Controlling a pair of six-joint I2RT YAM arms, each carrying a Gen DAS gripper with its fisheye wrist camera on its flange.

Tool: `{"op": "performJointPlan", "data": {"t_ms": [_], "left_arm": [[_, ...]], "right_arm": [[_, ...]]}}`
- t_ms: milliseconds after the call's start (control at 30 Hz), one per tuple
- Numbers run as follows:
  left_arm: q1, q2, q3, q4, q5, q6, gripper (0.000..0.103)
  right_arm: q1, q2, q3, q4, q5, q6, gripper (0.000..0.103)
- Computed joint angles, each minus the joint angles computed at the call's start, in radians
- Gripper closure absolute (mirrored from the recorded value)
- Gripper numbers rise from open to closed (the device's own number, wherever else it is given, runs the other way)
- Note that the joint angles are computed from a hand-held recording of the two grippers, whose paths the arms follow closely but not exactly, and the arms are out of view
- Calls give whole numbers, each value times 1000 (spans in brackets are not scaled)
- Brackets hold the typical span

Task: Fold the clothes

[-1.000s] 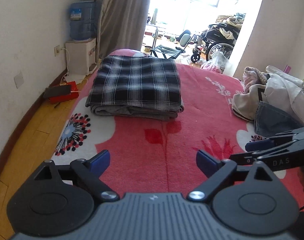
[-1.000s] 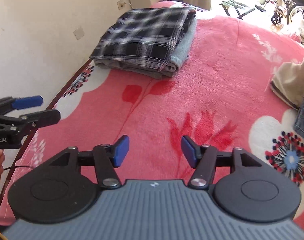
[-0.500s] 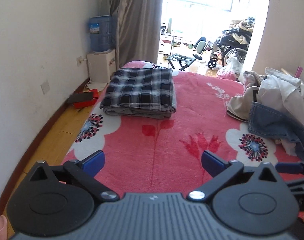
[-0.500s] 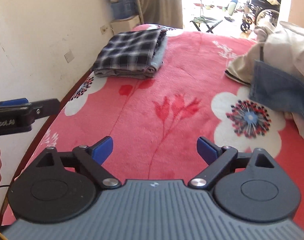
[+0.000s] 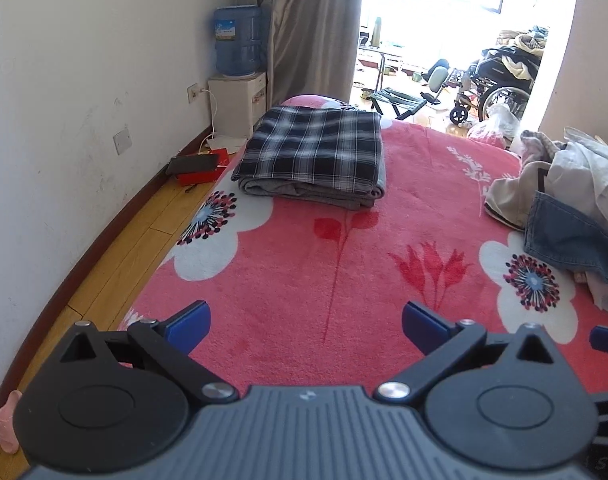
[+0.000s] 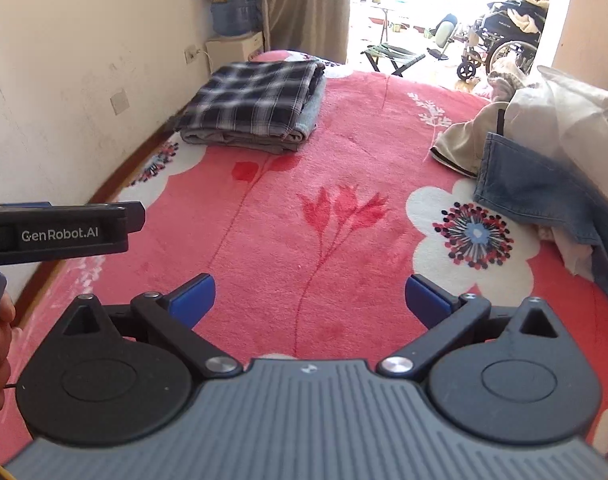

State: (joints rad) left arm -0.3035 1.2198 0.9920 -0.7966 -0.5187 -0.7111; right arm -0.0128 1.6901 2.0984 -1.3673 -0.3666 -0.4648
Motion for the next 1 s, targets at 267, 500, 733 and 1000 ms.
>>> {"op": "performJointPlan", "data": {"t_ms": [267,500,733,1000], "left_arm": [[-18,-15,2,-22,-42,-3,1],[-4,-45,-1,-33,-58,-1,1],[1,-52,0,-50,-78,-11,1],[7,-59,-4,-47,-88,18,1]], "right_arm": [[9,-34,-42,41,22,32,1],[27,-49,-58,53,31,50,1],[47,-52,-54,67,35,66,1],[65,-68,-71,80,41,79,1]]}}
